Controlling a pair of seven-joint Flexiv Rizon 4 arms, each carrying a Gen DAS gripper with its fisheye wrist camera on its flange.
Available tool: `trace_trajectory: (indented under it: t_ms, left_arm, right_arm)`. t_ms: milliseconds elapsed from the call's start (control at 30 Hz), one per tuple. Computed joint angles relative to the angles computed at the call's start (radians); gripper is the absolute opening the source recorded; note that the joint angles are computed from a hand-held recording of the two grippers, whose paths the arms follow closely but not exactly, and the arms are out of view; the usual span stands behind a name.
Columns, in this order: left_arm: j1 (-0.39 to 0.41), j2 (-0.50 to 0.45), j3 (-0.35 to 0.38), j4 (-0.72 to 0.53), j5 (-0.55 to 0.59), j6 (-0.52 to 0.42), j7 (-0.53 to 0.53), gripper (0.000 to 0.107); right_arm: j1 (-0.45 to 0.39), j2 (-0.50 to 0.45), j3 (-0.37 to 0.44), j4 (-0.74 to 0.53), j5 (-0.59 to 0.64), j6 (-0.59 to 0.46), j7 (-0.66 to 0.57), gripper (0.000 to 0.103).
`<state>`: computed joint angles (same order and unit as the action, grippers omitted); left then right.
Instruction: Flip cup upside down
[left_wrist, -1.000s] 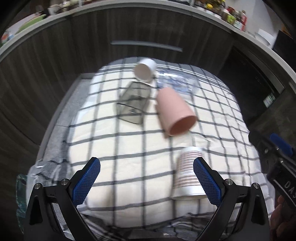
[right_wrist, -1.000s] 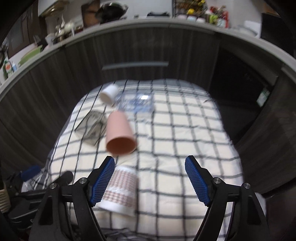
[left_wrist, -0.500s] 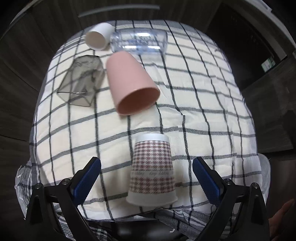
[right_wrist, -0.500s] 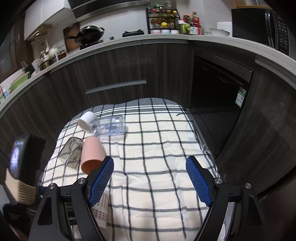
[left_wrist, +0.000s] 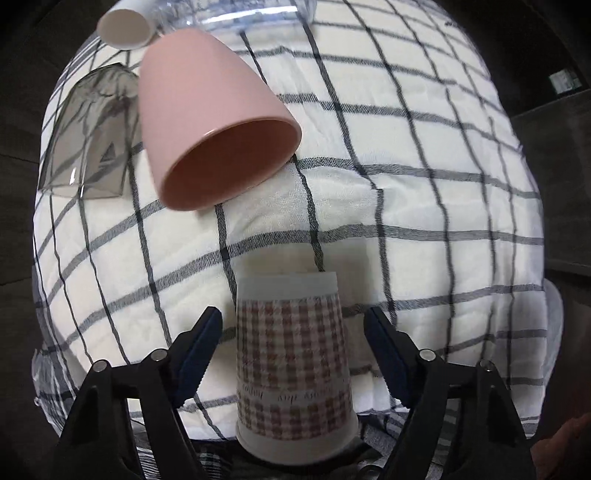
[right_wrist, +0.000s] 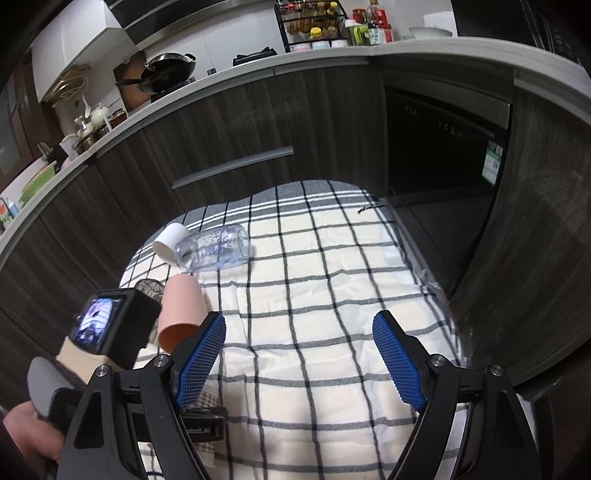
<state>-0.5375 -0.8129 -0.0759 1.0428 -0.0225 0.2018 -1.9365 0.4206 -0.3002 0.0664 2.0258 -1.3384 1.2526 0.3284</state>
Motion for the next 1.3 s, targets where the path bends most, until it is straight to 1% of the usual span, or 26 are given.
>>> trace_trajectory:
  t_ms: [67,133,167,200,267,367,433,467,500,567,600,633,700,800,833,867,900,967,1000,1067,1100,1167,1200,1233,1300]
  left_arm:
    - [0.001,-0.026,-0.001,-0.036,-0.001,-0.028,0.007,0.077]
    - [0.002,-0.051,-0.002,-0.068,-0.006,-0.06,0.015,0.068]
    - [0.004,-0.063,-0.003,-0.081,-0.009,-0.073,0.02,0.06]
    - [0.007,-0.072,-0.006,-0.088,-0.016,-0.085,0.027,0.056]
    - [0.006,-0.08,-0.003,-0.094,-0.016,-0.083,0.036,0.056]
    - [0.006,-0.062,0.0,-0.067,-0.017,-0.048,0.037,0.056]
    - [0.006,-0.027,0.003,-0.017,-0.014,0.008,0.032,0.056]
    - [0.011,0.017,0.004,0.035,-0.012,0.045,0.033,0.056]
    - [0.015,0.059,0.001,0.105,-0.011,0.137,0.033,0.056]
    - [0.008,0.119,0.008,0.2,0.016,0.269,0.025,0.056]
    - [-0.002,0.159,0.02,0.265,0.051,0.379,0.013,0.056]
    - [-0.008,0.188,0.029,0.312,0.081,0.457,0.003,0.056]
    - [-0.026,0.239,0.058,0.414,0.159,0.655,-0.049,0.056]
    - [-0.029,0.257,0.093,0.509,0.235,0.918,-0.124,0.056]
    - [-0.049,0.247,0.126,0.52,0.273,1.004,-0.175,0.056]
    - [-0.085,0.233,0.177,0.522,0.321,1.084,-0.24,0.056]
    - [-0.143,0.223,0.256,0.518,0.384,1.135,-0.321,0.056]
    - [-0.21,0.183,0.365,0.487,0.453,1.202,-0.42,0.057]
    - [-0.233,0.165,0.402,0.478,0.473,1.227,-0.456,0.057]
    - [-0.276,0.146,0.458,0.472,0.491,1.256,-0.509,0.057]
    - [-0.314,0.132,0.513,0.467,0.511,1.28,-0.553,0.057]
    - [-0.394,0.101,0.62,0.45,0.545,1.298,-0.617,0.057]
    - [-0.426,0.093,0.656,0.452,0.557,1.3,-0.639,0.057]
    - [-0.434,0.088,0.665,0.452,0.56,1.303,-0.644,0.057]
    - [-0.434,0.085,0.658,0.459,0.551,1.299,-0.649,0.057]
  right_arm:
    - [-0.004,-0.007,-0.003,-0.001,-0.001,0.013,0.011,0.082]
    - [-0.01,-0.014,-0.008,0.0,0.0,0.032,0.024,0.082]
    - [-0.013,-0.017,-0.01,0.001,0.001,0.04,0.032,0.082]
    - [-0.015,-0.02,-0.012,0.002,0.003,0.048,0.037,0.082]
    - [-0.016,-0.023,-0.016,0.005,0.006,0.058,0.045,0.082]
    - [-0.016,-0.024,-0.018,0.006,0.012,0.07,0.049,0.082]
    - [-0.014,-0.021,-0.021,0.008,0.01,0.078,0.054,0.082]
    - [-0.013,-0.019,-0.022,0.008,0.005,0.079,0.058,0.082]
    - [-0.011,-0.015,-0.023,0.009,-0.004,0.079,0.065,0.082]
    - [-0.009,-0.008,-0.022,0.009,-0.025,0.081,0.079,0.082]
    - [-0.009,-0.003,-0.021,0.011,-0.039,0.077,0.087,0.082]
    - [-0.008,0.001,-0.017,0.011,-0.049,0.07,0.088,0.082]
    - [-0.008,0.007,-0.007,0.013,-0.063,0.057,0.088,0.082]
    - [0.0,0.016,0.015,0.023,-0.046,0.024,0.054,0.082]
    - [0.001,0.018,0.019,0.027,-0.042,0.019,0.045,0.082]
    - [0.007,0.02,0.026,0.03,-0.033,0.007,0.03,0.082]
    - [0.013,0.023,0.031,0.035,-0.025,-0.006,0.016,0.082]
    - [0.028,0.026,0.041,0.042,-0.006,-0.039,-0.012,0.082]
    - [0.033,0.027,0.045,0.046,0.003,-0.051,-0.022,0.082]
    - [0.042,0.03,0.048,0.053,0.009,-0.069,-0.03,0.082]
    - [0.049,0.03,0.051,0.056,0.019,-0.086,-0.038,0.082]
    - [0.055,0.032,0.055,0.063,0.027,-0.103,-0.042,0.082]
    - [0.056,0.032,0.056,0.065,0.032,-0.104,-0.045,0.082]
    - [0.057,0.031,0.058,0.068,0.045,-0.106,-0.049,0.082]
    - [0.059,0.028,0.06,0.072,0.063,-0.104,-0.061,0.082]
